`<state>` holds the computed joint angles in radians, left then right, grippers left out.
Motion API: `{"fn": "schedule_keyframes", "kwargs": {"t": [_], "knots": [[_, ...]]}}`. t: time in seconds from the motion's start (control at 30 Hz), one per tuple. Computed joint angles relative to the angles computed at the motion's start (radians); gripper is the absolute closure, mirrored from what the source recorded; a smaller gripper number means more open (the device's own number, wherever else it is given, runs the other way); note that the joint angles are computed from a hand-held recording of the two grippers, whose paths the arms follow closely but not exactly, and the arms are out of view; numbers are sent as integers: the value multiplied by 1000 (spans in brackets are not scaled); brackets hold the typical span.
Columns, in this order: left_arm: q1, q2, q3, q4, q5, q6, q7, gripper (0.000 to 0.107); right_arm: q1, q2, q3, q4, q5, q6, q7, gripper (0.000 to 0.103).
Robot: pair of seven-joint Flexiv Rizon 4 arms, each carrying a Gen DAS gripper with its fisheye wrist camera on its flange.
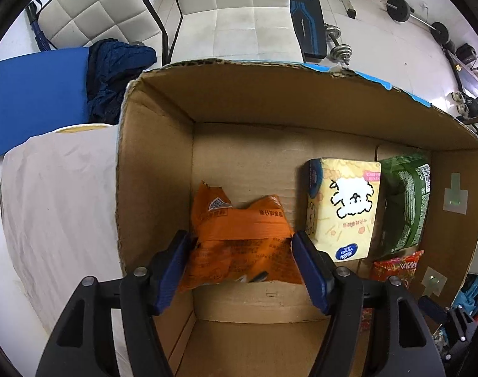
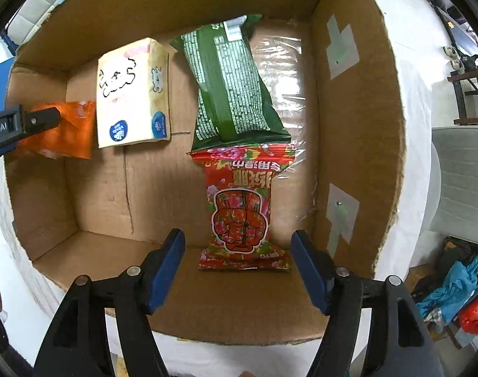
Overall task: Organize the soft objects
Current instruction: 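Lower both bags into the box and open both tools, then grasp the lilac sock with the left tool while the right tool grasps the blue milk stick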
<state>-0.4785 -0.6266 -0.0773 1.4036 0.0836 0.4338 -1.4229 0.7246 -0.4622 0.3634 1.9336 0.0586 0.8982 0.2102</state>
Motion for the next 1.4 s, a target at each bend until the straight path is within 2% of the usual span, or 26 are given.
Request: {"fn": "schedule_keyframes", "kwargs": {"t": [0.23,0.37,0.43,0.47,0.5,0.53,0.63,0.73,0.77,0.8,1.2,1.4], "knots": [[12,46,-8,41,-12,24,22,41,2,29,-3,1,-10,-30,11,30],[29,102,-18,95,-37,53,43,41,9,52,-3,-6,-22,-54,23,30],[38,131,-23,124,-52,67,53,37,19,63,-7,-12,-38,-70,36,30],[47,154,-29,152,-69,85,65,30,25,69,-9,-18,-49,-88,45,28],[53,180,-31,183,-78,109,73,23,34,72,-13,-29,-65,-109,57,19],[57,200,-32,206,-86,125,79,21,42,78,-16,-33,-80,-122,68,10],[74,275,-39,290,-115,166,106,21,69,104,-25,-49,-136,-177,118,0],[95,357,-48,383,-170,209,149,17,89,129,-25,-73,-181,-243,156,0],[100,375,-49,404,-183,222,160,7,93,132,-24,-81,-192,-261,164,0],[106,399,-51,431,-201,240,173,5,101,136,-23,-92,-206,-284,174,0],[132,653,-30,635,-304,345,258,5,194,171,-5,-181,-332,-446,337,0],[146,732,-11,684,-317,361,285,5,219,145,6,-205,-342,-409,352,0]]}}
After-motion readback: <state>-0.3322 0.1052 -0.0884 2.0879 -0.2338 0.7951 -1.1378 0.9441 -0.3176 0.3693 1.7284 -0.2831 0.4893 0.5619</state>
